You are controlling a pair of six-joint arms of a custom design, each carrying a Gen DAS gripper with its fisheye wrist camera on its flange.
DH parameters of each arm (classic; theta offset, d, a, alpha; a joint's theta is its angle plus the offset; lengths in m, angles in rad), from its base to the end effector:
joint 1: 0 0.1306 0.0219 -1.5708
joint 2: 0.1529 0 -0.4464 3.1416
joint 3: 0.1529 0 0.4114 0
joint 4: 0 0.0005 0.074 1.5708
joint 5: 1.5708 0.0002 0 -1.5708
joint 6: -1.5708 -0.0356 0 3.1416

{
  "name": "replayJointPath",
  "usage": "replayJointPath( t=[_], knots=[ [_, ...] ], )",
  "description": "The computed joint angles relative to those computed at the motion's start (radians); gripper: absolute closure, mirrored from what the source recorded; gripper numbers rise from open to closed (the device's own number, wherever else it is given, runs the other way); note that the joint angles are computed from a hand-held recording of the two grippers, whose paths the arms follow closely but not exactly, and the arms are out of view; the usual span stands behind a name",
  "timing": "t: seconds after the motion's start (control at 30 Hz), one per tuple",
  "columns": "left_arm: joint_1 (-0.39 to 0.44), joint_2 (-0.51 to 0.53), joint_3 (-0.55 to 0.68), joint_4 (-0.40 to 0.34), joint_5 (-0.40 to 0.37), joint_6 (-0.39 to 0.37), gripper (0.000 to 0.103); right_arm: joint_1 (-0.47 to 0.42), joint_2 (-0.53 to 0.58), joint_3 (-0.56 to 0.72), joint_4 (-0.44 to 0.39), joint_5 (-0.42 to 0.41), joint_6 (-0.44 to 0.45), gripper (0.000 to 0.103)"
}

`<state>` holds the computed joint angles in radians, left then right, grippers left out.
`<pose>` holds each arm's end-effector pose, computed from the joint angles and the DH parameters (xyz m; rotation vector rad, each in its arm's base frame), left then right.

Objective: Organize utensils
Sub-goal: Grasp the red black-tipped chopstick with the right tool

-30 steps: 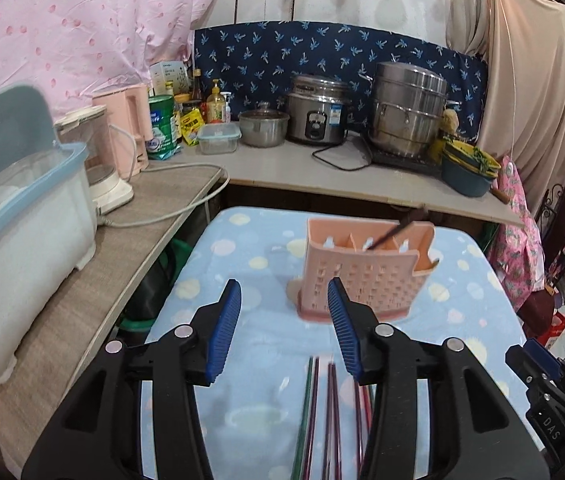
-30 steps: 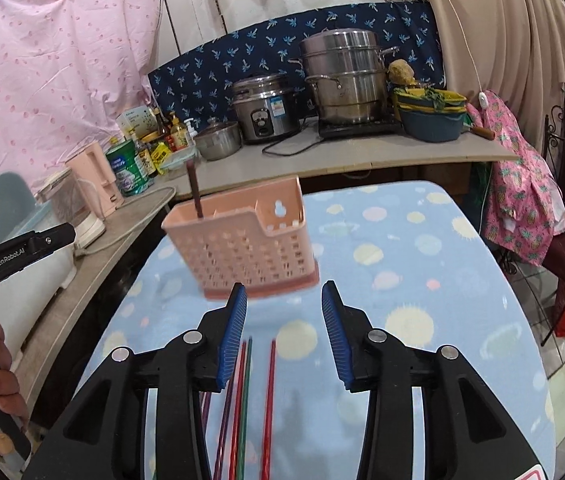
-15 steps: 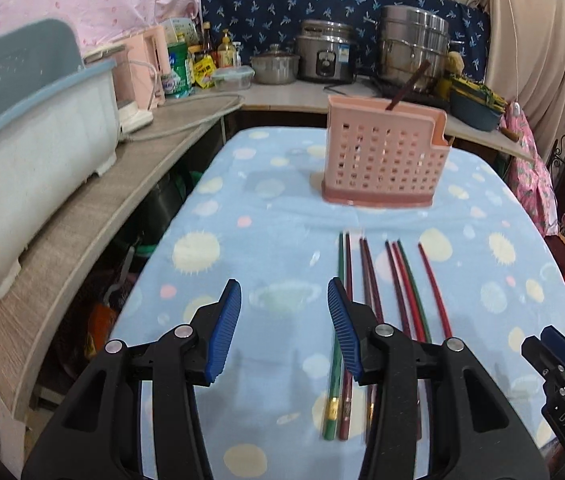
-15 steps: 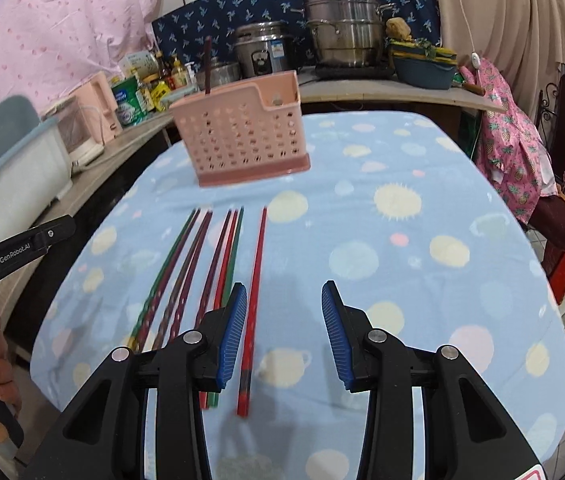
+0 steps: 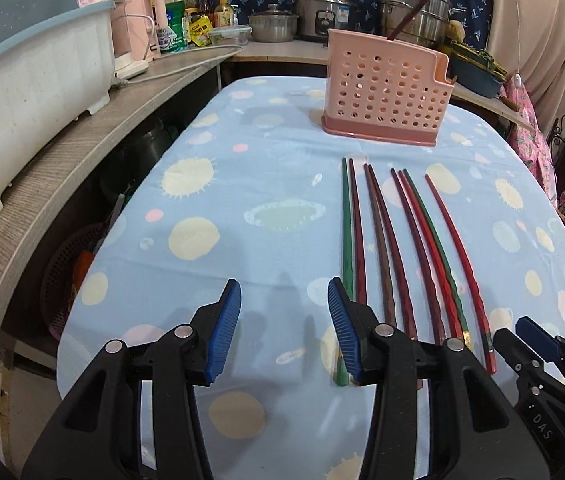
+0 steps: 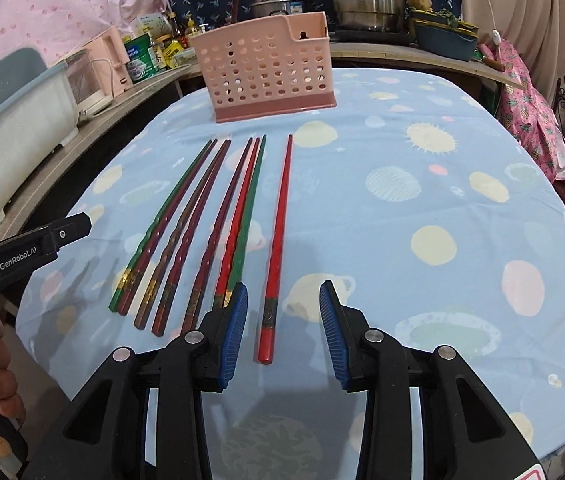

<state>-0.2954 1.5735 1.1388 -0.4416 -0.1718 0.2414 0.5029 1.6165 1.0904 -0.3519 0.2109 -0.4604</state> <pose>0.5124 -0.1501 0.3144 -0.0101 2.4298 -0.0315 0.4727 0.2509 0.2778 0.0412 2.4301 0.1783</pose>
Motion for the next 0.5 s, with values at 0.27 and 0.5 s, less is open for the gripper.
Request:
replayJointPath(
  t=[0.27, 0.5],
  knots=[
    [-0.002, 0.005, -0.011, -0.011, 0.018, 0.008, 0.060, 0.009, 0.021, 0.004, -0.012, -0.006, 0.006, 0.088],
    [-0.008, 0.009, -0.015, -0.016, 0.035, 0.008, 0.060, 0.011, 0.021, -0.002, -0.013, 0.020, 0.019, 0.096]
  ],
)
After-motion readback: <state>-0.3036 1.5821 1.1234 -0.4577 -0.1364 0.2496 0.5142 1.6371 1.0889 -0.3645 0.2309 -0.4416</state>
